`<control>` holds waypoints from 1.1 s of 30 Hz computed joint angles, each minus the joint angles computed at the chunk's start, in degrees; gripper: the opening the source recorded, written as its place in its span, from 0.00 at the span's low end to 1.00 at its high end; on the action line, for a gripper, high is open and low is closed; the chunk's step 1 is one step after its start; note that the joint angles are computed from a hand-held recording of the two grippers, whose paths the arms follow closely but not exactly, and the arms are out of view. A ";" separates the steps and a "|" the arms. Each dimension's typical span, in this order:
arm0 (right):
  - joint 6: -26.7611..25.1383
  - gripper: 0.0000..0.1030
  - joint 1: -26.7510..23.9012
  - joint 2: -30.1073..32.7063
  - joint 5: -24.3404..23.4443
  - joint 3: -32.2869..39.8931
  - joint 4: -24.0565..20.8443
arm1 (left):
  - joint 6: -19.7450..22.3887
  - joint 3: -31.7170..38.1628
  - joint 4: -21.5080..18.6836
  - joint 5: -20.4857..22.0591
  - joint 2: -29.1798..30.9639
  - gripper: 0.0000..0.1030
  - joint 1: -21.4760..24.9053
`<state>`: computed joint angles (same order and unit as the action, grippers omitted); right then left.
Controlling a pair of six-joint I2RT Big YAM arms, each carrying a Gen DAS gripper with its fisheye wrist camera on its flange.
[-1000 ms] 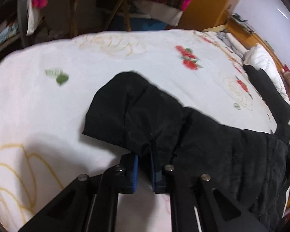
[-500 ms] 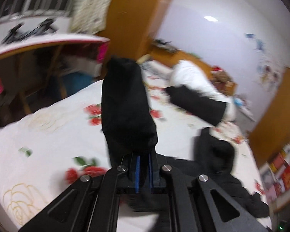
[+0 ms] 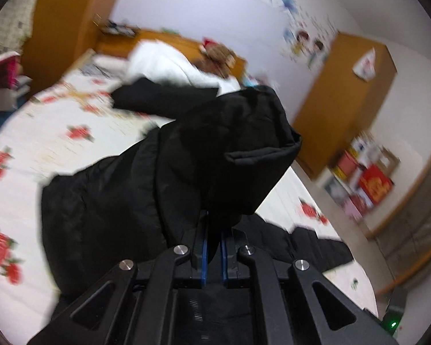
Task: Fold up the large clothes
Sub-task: 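Fold the held sleeve across the jacket body with the left gripper, release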
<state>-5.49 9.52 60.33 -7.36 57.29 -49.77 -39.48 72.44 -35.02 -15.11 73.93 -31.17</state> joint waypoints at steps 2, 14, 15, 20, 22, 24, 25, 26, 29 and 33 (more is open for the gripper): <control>0.05 0.91 -1.58 0.66 -0.45 0.14 -0.31 | -0.57 0.55 1.82 3.38 3.88 0.07 -0.61; 0.89 0.91 -4.89 6.21 -2.22 1.23 0.84 | -2.93 4.45 4.11 16.25 17.66 0.24 -2.01; 1.19 0.91 -4.60 6.68 -2.34 1.60 0.90 | -3.15 4.74 4.03 17.39 17.95 0.34 -1.96; 2.95 0.91 -3.35 7.76 -3.16 3.46 1.62 | -2.21 0.27 7.85 18.40 12.86 0.69 -1.96; 3.73 0.90 -2.79 8.46 -3.74 4.52 1.96 | -1.33 -1.61 7.72 17.12 9.53 0.69 -1.72; 4.53 0.90 -1.76 9.54 -4.32 5.90 2.49 | 0.32 -3.76 7.19 13.44 6.04 0.69 -0.50; 4.75 0.89 -1.33 9.99 -4.34 6.35 2.82 | 0.79 -4.56 6.36 10.88 4.70 0.69 0.24; 5.09 0.83 -0.61 10.89 -4.27 7.16 3.17 | 1.03 -5.29 4.79 7.78 3.37 0.69 1.43; 5.74 0.55 1.56 14.66 -4.25 10.05 3.85 | -0.14 -7.56 1.99 4.22 1.56 0.68 6.60; 6.40 0.43 4.11 21.37 -4.58 14.68 4.44 | -1.09 -9.79 0.09 2.63 2.43 0.62 12.52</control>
<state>0.91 13.63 81.70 -11.93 71.98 -45.34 -40.57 62.64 -34.93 -12.48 76.36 -18.65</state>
